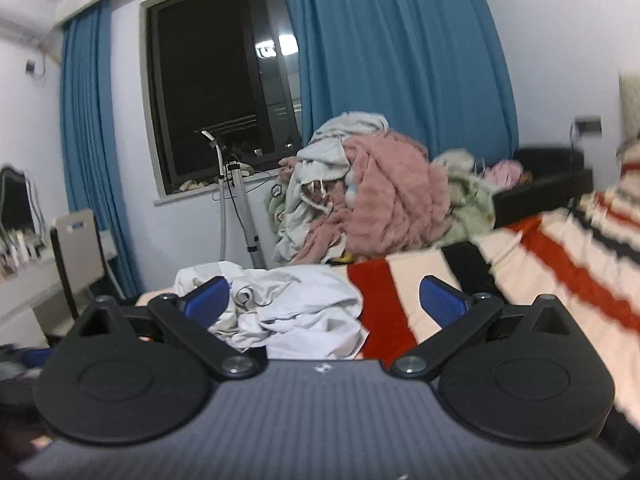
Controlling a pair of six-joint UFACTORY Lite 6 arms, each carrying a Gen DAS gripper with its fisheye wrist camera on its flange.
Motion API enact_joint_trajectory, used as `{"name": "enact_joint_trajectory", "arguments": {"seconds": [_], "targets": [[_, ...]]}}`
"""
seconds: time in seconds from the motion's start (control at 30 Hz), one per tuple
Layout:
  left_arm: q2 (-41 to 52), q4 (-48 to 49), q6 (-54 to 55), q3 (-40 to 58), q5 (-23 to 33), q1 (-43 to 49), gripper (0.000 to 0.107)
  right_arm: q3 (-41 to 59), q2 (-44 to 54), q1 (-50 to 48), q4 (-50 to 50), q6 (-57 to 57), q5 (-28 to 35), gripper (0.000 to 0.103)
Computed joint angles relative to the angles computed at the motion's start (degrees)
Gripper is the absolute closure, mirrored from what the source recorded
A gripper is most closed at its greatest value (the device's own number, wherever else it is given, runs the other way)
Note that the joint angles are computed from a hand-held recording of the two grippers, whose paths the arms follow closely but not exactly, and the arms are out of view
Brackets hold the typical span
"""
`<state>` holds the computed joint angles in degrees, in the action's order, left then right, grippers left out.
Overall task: Fold clothes
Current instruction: 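Move both grippers toward the crumpled white T-shirt on the bed, then grasp the white T-shirt with the left gripper and lift it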
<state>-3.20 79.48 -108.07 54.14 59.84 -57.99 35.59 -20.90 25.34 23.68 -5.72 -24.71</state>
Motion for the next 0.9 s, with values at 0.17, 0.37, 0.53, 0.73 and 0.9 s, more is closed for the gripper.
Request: {"name": "enact_joint_trajectory", "arguments": {"seconds": [0.17, 0.37, 0.53, 0.73, 0.9], "targets": [[18.15, 7.87, 0.9, 15.33, -14.65, 18.93, 0.006, -1.39, 8.66, -0.73, -2.2, 3.68, -6.89, 0.0], [46.6, 2.16, 14.04, 47.57, -20.16, 30.93, 0.008, 4.38, 26.32, 1.62, 2.67, 0.3, -16.07, 0.0], [68.13, -6.37, 29.83, 76.25, -18.49, 36.46, 0.027, 9.97, 37.3, 1.72, 1.75, 0.87, -21.83, 0.0], [57.56, 1.82, 21.73, 60.23, -28.57, 39.19, 0.095, 13.83, 44.62, 3.43, 6.13, -3.29, -29.39, 0.0], [32.47, 17.61, 0.92, 30.25, -29.83, 35.74, 0.105, 11.95, 44.38, 6.77, 12.55, -8.11, -36.41, 0.0]]}}
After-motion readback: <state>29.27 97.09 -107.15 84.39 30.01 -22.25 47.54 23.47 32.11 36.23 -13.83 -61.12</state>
